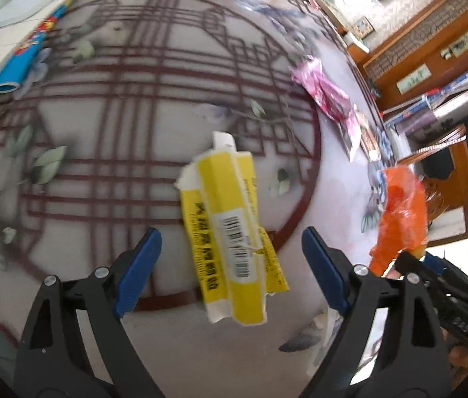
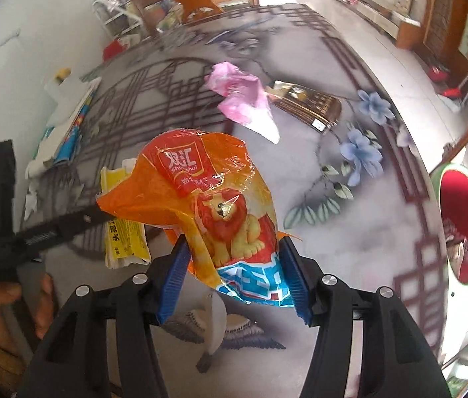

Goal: Collect trash
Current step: 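Grasp the yellow box with the left tool while the right tool grasps the orange snack bag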

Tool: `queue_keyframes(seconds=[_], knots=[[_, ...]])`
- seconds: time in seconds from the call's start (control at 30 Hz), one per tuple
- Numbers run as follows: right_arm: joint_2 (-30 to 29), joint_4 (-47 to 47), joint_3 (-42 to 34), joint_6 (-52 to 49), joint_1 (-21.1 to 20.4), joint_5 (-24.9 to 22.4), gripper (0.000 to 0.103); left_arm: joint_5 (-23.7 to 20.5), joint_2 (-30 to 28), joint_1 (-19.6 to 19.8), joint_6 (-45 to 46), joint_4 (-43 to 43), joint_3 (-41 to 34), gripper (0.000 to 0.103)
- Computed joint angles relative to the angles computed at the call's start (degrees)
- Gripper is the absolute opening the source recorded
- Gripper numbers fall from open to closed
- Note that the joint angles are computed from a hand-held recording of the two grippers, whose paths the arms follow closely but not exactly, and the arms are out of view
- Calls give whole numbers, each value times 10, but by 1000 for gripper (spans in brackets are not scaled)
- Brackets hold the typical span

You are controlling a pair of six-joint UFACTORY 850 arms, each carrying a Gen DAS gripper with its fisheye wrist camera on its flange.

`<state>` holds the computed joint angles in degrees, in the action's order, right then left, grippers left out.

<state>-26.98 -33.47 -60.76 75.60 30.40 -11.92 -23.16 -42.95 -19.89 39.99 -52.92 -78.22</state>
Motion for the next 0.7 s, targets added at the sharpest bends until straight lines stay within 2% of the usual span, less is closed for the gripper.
queue_keyframes(seconds=[0.03,0.1,0.13,0.17,0.23,0.33,0.37,0.4,0.53,0.7], knots=[[1,-10,0,13,1,-3,54,2,-3,-3,-2,7,-3,83],[5,-25,3,28,1,-4,54,1,-11,-9,-17,34,-11,69],[5,-33,3,36,2,-5,54,-1,-13,-10,-31,49,-13,67],[6,-41,3,43,2,-5,54,-5,-14,-9,-32,46,-13,58],[8,-48,6,51,3,-4,54,-16,-13,-4,-15,19,-10,52],[9,-52,9,62,2,-1,54,-11,-4,-2,-3,8,-2,45],[10,-54,11,66,2,1,54,-9,0,-1,1,2,1,38],[10,-52,12,65,1,2,54,-11,2,0,11,-8,3,25],[9,-42,12,54,2,3,54,5,14,0,25,-25,14,25],[7,-19,13,31,3,1,54,6,11,-3,9,-7,13,25]])
